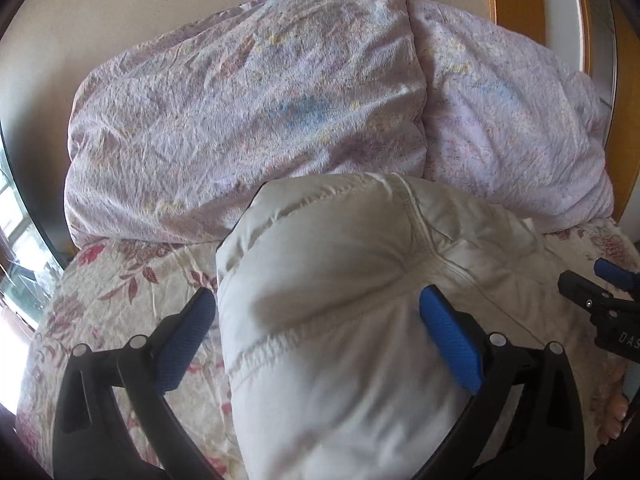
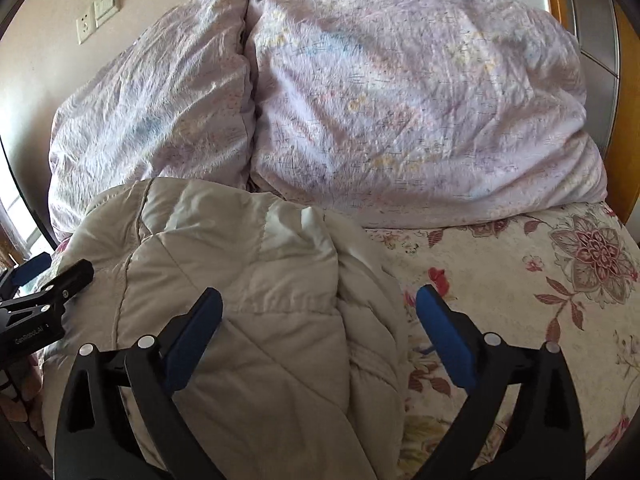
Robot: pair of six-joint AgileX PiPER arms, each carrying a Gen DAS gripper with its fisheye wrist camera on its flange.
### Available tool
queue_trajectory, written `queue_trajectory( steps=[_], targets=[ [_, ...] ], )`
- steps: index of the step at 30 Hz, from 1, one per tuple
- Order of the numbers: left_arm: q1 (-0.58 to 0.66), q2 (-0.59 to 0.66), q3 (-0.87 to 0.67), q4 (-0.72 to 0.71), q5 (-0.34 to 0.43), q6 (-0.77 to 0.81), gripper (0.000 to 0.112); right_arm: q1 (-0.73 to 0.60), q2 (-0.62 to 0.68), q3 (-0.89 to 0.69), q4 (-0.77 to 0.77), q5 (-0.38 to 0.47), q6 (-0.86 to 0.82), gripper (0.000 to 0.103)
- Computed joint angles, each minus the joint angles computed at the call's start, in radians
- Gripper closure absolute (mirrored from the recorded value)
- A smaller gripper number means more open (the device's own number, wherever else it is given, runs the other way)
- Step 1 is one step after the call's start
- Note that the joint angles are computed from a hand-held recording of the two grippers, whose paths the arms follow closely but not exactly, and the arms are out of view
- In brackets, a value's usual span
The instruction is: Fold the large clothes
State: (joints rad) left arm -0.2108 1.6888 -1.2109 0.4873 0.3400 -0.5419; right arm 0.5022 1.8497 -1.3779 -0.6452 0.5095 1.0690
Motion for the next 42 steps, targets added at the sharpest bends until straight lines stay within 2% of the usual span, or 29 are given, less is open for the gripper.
queue_trajectory(
  steps=[3, 6, 8, 14, 16, 19, 25, 29, 39, 42],
  targets=[
    [0.023, -0.111, 0.107, -0.209, -0.031, 0.183, 0.011, 0.021, -0.084, 0.075, -0.01, 0.01, 0.026, 0.002],
    [0.015, -0.231, 0.216, -0.189, -0.046, 0.162, 0.011, 0.063, -0.167, 0.148, -0.043, 0.028, 0.091, 0.002],
    [0.007, -0.309, 0.28, -0.186, -0.041, 0.149, 0.011, 0.106, -0.204, 0.172, -0.06, 0.085, 0.128, 0.002],
    [0.007, -0.507, 0.433, -0.245, 0.003, 0.178, 0.011, 0.233, -0.294, 0.254, -0.093, 0.18, 0.193, 0.002],
    [-0.011, -0.566, 0.476, -0.192, 0.023, 0.125, 0.011, 0.279, -0.323, 0.284, -0.121, 0.205, 0.25, 0.002],
    [-0.032, -0.639, 0.52, -0.197, 0.061, 0.126, 0.011, 0.337, -0.362, 0.316, -0.147, 0.239, 0.313, 0.002],
    [-0.118, -0.722, 0.574, -0.091, 0.147, 0.003, 0.011, 0.42, -0.417, 0.356, -0.157, 0.299, 0.362, 0.002],
    [-0.118, -0.754, 0.596, -0.166, 0.164, 0.069, 0.011, 0.441, -0.444, 0.377, -0.128, 0.312, 0.355, 0.002],
    [-0.171, -0.817, 0.62, -0.212, 0.223, 0.079, 0.011, 0.528, -0.468, 0.402, -0.105, 0.366, 0.376, 0.002],
    [-0.206, -0.839, 0.627, -0.178, 0.247, 0.033, 0.011, 0.554, -0.475, 0.404, -0.1, 0.382, 0.383, 0.002]
  ],
)
